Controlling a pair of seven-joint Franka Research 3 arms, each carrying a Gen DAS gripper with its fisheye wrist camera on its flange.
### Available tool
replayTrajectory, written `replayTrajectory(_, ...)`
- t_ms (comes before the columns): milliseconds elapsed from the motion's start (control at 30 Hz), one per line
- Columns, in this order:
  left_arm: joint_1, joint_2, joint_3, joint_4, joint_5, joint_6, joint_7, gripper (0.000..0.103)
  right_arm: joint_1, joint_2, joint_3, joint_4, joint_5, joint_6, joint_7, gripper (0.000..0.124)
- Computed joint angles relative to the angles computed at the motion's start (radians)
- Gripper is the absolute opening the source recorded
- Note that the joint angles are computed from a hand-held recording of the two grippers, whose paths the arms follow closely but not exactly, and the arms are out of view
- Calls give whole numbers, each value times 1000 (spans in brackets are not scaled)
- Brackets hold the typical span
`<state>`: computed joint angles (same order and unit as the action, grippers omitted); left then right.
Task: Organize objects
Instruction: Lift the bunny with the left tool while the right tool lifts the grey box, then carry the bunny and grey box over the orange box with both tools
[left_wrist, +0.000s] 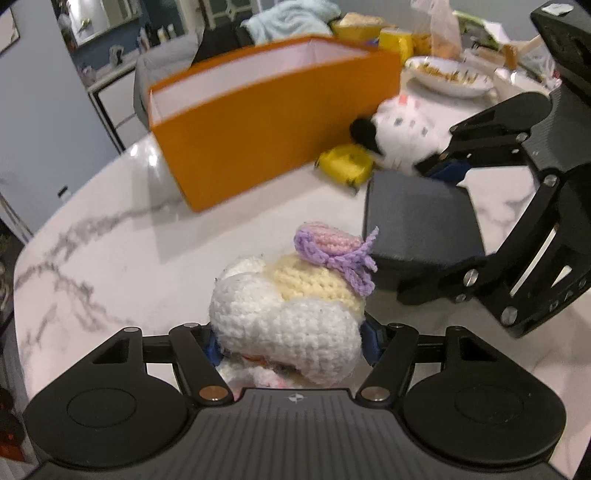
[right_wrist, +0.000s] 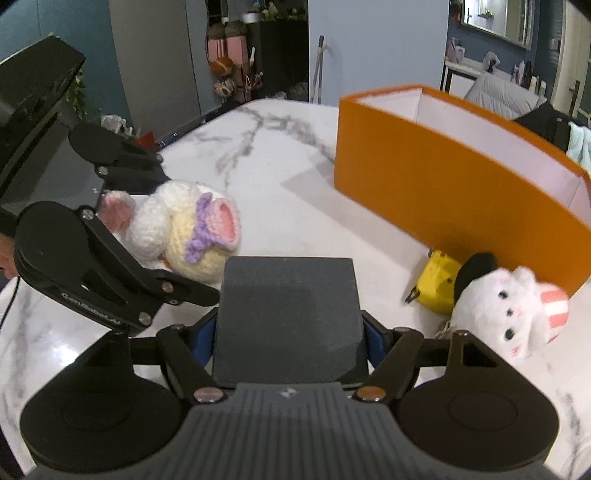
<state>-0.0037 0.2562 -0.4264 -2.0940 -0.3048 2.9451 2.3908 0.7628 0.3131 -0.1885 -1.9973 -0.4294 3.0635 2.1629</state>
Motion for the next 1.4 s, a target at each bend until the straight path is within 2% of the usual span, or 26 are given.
replayTrajectory(33,7,-7,-14,0,-16,5,11,78,11,-12,-12,-6,-12,3,8,76)
replayTrajectory(133,-11,-17,-7,11,-10,24,-16,78,61,-43,-76,-13,-103,-5,90,76)
replayTrajectory(333,-42,-14,-4,66,6,56,-79,78,74,-102,-131,-11,-318,-17,276,76)
replayTrajectory(433,-40,-2,-23,105,16,72,-92,78,68,-135,-147,-5,-427,-29,363,76)
replayTrajectory(533,-42,22,-37,155,37,80,-113,78,50,-164,-148,3,-524,-47,433,76)
replayTrajectory(667,-69,71,-29,233,108,90,-172,78,7,-187,-128,21,-607,-71,485,76)
replayTrajectory(833,-150,161,43,364,251,100,-291,77,-44,-174,-92,82,-702,-142,521,76)
replayTrajectory(967,-178,235,67,475,336,87,-345,76,-112,-137,-59,136,-705,-139,501,76)
replayTrajectory(1100,-211,330,97,611,426,64,-384,76,-197,-83,-4,194,-637,-114,413,76)
replayTrajectory(1200,-218,394,97,695,460,42,-404,76,-252,-31,37,253,-606,-118,348,76)
replayTrajectory(1400,-273,542,142,916,508,-50,-437,76,-321,81,80,358,-390,-119,117,76)
